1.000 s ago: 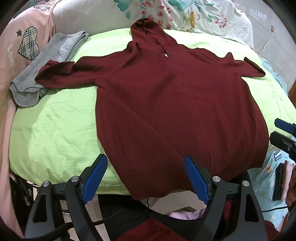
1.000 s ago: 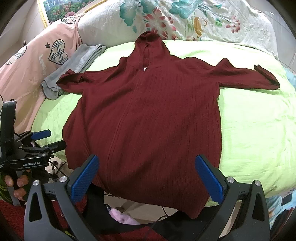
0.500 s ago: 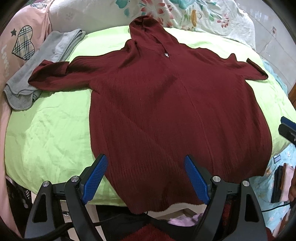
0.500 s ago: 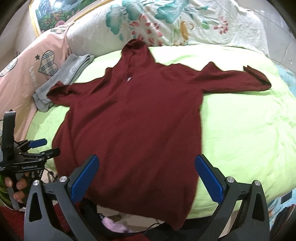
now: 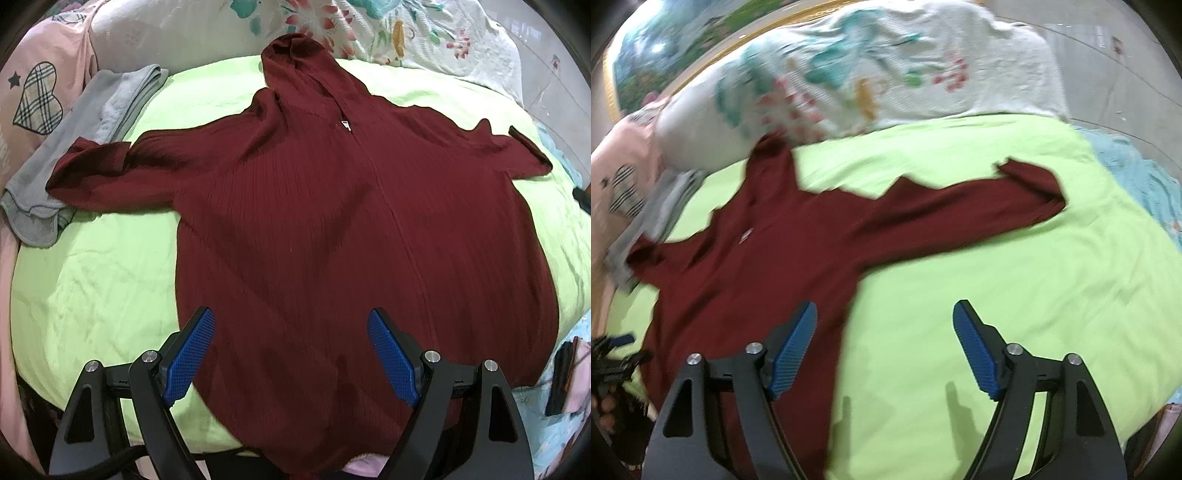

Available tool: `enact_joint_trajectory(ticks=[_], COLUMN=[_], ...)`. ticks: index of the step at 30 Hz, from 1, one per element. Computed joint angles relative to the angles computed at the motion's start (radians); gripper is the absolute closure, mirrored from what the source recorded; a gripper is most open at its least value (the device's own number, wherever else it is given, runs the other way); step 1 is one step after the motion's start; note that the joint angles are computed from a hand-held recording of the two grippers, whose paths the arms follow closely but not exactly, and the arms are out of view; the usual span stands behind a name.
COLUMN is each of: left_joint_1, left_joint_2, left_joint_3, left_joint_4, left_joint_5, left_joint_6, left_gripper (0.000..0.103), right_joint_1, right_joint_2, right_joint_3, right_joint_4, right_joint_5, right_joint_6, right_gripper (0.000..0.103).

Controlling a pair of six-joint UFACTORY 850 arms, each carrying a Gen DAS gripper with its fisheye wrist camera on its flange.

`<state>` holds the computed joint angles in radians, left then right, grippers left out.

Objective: Fold large clothes
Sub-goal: 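Grasp the red cardigan's sleeve cuff with the right gripper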

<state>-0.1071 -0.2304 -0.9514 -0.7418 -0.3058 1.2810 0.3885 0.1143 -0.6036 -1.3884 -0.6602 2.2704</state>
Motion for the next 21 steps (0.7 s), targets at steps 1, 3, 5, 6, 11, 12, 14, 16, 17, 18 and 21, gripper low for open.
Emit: enact_joint_trajectory(ticks=[1,3,5,6,11,12,14,16,17,18,21], left_joint_1=[-0.005,-0.013,-0.021,-0.026,-0.054,-0.06,-0.067,-0.074,-0.078,-0.082,-0.093], left_joint_2=[-0.009,-0.022,-0.036,-0.042,-0.085,-0.096,-0.112,-0.134,-0.146,-0.155,-0.185], left_joint_3=[-0.011,-0.027,-0.044,-0.049,-0.084,-0.094,-0.111,-0.133,-0.145,-0.153,-0.181], left_joint_4=[0.012,0.027,0.057,0.073,0.2,0.229,0.251,0.279,0.304,0.322,0.367], left_joint_5=[-0.003,-0.01,-0.024,-0.026,-0.029,-0.032,-0.032,-0.036,-0.039,-0.039,-0.056], left_joint_6=[-0.02,-0.049,-0.093,-0.115,-0.257,-0.291,-0.323,-0.365,-0.398,-0.421,-0.483], left_gripper=[0.018,0.018,0.018,0.018,0.017,0.017,0.017,0.017,0.017,0.017,0.017], right_joint_1=[-0.016,-0.092,-0.151,-0.183,-0.353,-0.375,-0.434,-0.487,-0.504,-0.516,-0.552], right_joint_2=[0.01,0.033,0.026,0.022,-0.085,-0.112,-0.168,-0.21,-0.233,-0.259,-0.32], right_joint_3=[-0.002,0.0,-0.015,-0.023,-0.089,-0.105,-0.14,-0.169,-0.186,-0.208,-0.245], right_joint_4=[0.02,0.029,0.052,0.059,0.018,0.02,0.044,0.029,0.029,0.042,0.054], right_joint_5=[-0.003,0.01,0.028,0.031,0.062,0.067,0.09,0.13,0.133,0.121,0.121], right_joint_6=[-0.036,-0.094,-0.153,-0.181,-0.263,-0.283,-0.332,-0.347,-0.373,-0.412,-0.452], right_gripper=[0.033,0.038,0.041,0.042,0.051,0.057,0.06,0.06,0.06,0.06,0.06])
